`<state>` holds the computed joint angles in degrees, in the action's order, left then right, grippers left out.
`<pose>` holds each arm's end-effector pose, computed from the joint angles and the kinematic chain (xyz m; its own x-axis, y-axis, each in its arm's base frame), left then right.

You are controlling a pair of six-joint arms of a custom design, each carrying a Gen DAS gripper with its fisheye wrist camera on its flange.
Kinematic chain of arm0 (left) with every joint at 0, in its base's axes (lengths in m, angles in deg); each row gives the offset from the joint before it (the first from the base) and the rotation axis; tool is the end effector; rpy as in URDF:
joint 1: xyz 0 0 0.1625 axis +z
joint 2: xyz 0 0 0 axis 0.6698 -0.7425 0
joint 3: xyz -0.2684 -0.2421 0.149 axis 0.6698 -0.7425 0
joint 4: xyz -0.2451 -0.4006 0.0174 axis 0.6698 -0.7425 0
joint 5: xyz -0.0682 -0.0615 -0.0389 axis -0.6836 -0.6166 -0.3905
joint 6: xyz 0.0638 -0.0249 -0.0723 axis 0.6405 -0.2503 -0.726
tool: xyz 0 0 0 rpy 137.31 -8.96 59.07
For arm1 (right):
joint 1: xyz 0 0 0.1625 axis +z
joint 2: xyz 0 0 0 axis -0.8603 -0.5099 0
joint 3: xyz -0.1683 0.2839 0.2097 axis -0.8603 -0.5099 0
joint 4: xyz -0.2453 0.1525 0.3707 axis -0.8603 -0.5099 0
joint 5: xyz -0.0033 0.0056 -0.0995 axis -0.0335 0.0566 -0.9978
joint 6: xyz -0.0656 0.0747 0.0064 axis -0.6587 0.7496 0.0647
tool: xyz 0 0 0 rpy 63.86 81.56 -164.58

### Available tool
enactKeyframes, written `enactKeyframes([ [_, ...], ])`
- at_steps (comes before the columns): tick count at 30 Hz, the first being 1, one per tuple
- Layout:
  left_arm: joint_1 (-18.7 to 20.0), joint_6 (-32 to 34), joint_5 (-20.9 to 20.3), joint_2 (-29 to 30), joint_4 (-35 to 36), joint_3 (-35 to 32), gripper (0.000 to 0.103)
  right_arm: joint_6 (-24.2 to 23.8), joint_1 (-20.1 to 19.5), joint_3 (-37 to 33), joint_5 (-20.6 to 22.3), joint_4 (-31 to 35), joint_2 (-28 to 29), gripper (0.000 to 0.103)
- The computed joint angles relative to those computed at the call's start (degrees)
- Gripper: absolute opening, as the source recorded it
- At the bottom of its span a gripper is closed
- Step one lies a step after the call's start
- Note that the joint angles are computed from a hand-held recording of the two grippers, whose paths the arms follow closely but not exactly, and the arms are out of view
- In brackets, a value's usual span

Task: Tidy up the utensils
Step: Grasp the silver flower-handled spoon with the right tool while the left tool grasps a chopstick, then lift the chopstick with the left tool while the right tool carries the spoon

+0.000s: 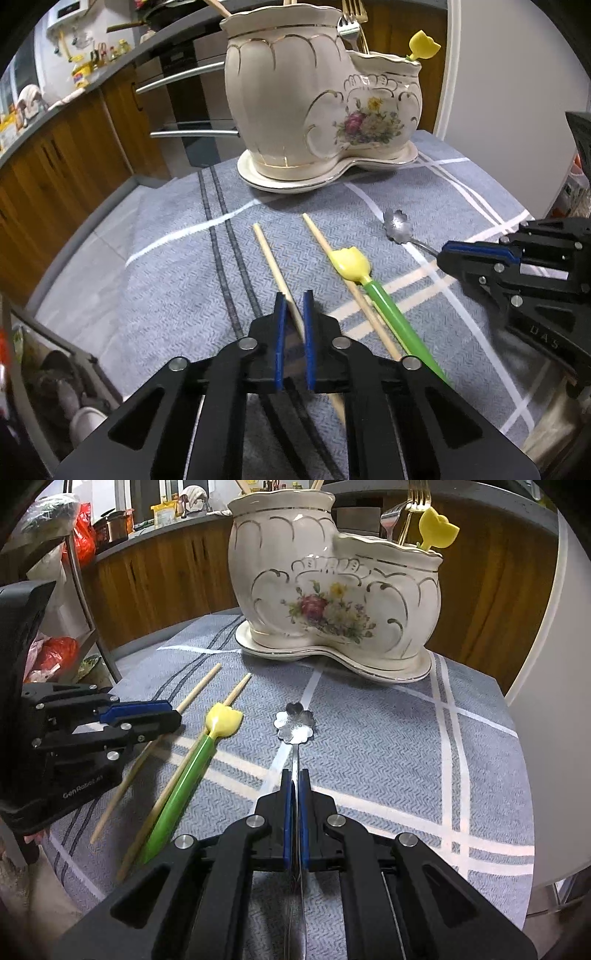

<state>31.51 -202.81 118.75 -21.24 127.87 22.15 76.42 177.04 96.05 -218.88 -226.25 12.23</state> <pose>-0.0293 -0.7096 0.3148 -0.4741 0.6607 -0.5820 0.8423 0.5329 -0.0812 0.4030 -0.6440 -0.0647 -0.7212 -0.0172 0.6925 -0.4636 0.7548 -0.4641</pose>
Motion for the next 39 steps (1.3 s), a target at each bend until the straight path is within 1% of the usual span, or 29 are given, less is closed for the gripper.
enactKeyframes([
  [4,0.29,0.59,0.77,0.49,1.21,-1.12,0.008,-2.45,0.09,-1.31,-1.04,-0.48,1.09,0.004],
  [7,0.72,-0.04,2.04,1.26,2.86,-2.88,0.005,-1.44,-0.23,-0.14,0.37,-1.32,0.31,0.003],
  [9,0.94,-0.28,3.18,1.25,3.38,-3.36,0.005,-1.47,-0.32,0.73,1.26,-2.97,-0.21,0.003],
  [13,1.02,0.19,5.79,-0.55,2.22,-2.02,0.005,-4.89,0.16,2.20,2.95,-9.89,-1.05,0.003],
  [14,1.02,0.19,6.41,-1.02,1.85,-1.63,0.005,-6.36,0.36,2.86,3.98,-13.03,-1.33,0.003],
  [17,1.17,0.20,9.60,-3.01,0.35,-0.19,0.005,-9.08,0.86,3.65,5.52,-18.88,-1.64,0.003],
  [21,1.62,0.62,16.17,-6.47,-2.77,2.53,0.005,-13.70,1.50,4.17,8.54,-28.33,-1.58,0.003],
  [23,1.62,1.38,18.42,-8.35,-4.97,4.56,0.005,-15.76,1.70,3.46,9.32,-31.40,-1.14,0.003],
  [25,1.77,2.06,21.84,-10.44,-7.80,6.84,0.005,-17.37,1.90,2.71,10.12,-33.95,-0.78,0.003],
  [27,1.64,1.68,24.06,-12.28,-11.11,8.92,0.005,-19.09,2.20,1.36,11.00,-36.35,-0.31,0.003],
  [30,1.19,-0.05,27.17,-12.19,-12.38,7.66,0.005,-21.51,2.19,-0.63,13.46,-38.85,-0.20,0.003],
  [34,0.11,-1.60,30.41,-10.04,-13.74,3.43,0.005,-23.31,1.53,-4.76,15.82,-38.33,0.34,0.003],
  [36,-0.77,-3.23,30.59,-6.60,-12.71,-2.04,0.005,-23.62,1.10,-7.27,16.49,-37.85,0.84,0.003],
  [37,-1.08,-3.80,30.77,-5.57,-12.48,-3.74,0.005,-23.67,0.77,-8.62,17.09,-37.81,1.16,0.003],
  [39,-1.80,-5.11,31.24,-1.65,-11.30,-9.88,0.005,-24.08,0.21,-11.40,17.95,-38.11,2.11,0.003],
])
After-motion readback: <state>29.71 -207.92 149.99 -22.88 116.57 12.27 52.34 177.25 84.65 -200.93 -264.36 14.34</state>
